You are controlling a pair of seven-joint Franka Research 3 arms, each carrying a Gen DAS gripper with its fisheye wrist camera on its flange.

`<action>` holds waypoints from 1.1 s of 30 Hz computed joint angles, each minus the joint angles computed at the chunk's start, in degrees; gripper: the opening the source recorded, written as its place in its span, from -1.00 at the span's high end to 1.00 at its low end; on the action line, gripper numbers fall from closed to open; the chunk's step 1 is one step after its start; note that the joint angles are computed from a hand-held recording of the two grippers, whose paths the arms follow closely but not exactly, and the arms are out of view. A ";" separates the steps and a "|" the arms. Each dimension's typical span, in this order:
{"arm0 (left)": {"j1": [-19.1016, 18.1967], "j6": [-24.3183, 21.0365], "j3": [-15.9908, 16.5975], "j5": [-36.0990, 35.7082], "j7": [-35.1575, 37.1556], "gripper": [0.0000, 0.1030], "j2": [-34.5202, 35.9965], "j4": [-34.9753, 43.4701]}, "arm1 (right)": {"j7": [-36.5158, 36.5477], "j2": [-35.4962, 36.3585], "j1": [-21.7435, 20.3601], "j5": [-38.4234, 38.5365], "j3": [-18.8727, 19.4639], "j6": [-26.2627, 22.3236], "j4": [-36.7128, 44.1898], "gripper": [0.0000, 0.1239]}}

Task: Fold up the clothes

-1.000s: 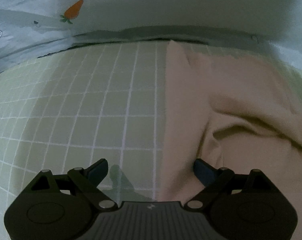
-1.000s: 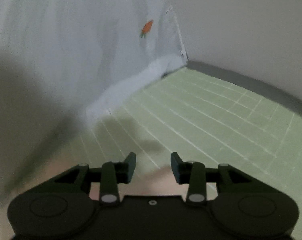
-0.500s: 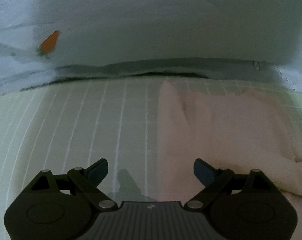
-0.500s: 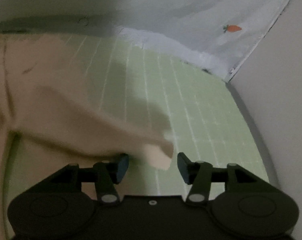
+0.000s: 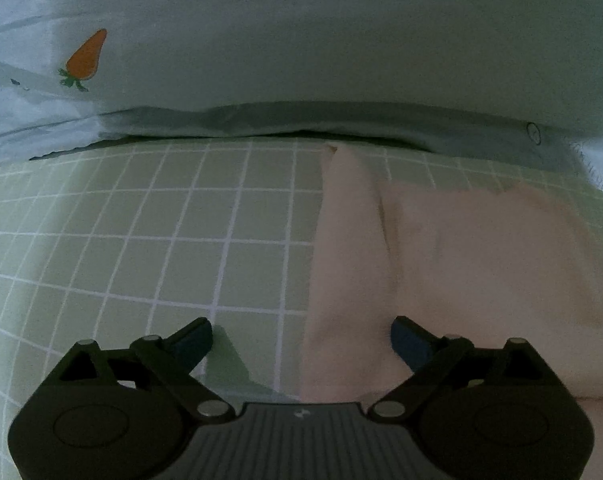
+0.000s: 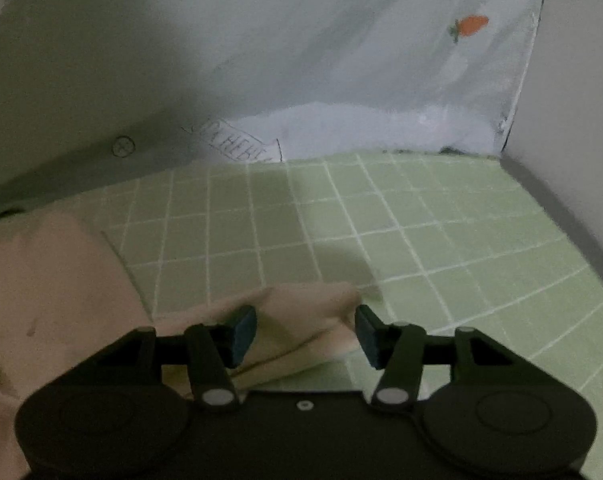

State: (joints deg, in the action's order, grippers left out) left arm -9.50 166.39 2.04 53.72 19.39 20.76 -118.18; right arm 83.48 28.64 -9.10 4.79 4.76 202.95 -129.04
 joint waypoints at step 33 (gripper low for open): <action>0.28 0.91 0.32 1.77 -1.31 -1.00 -0.17 -0.82 | 3.96 -0.35 2.00 7.50 -1.69 1.29 -0.75 0.17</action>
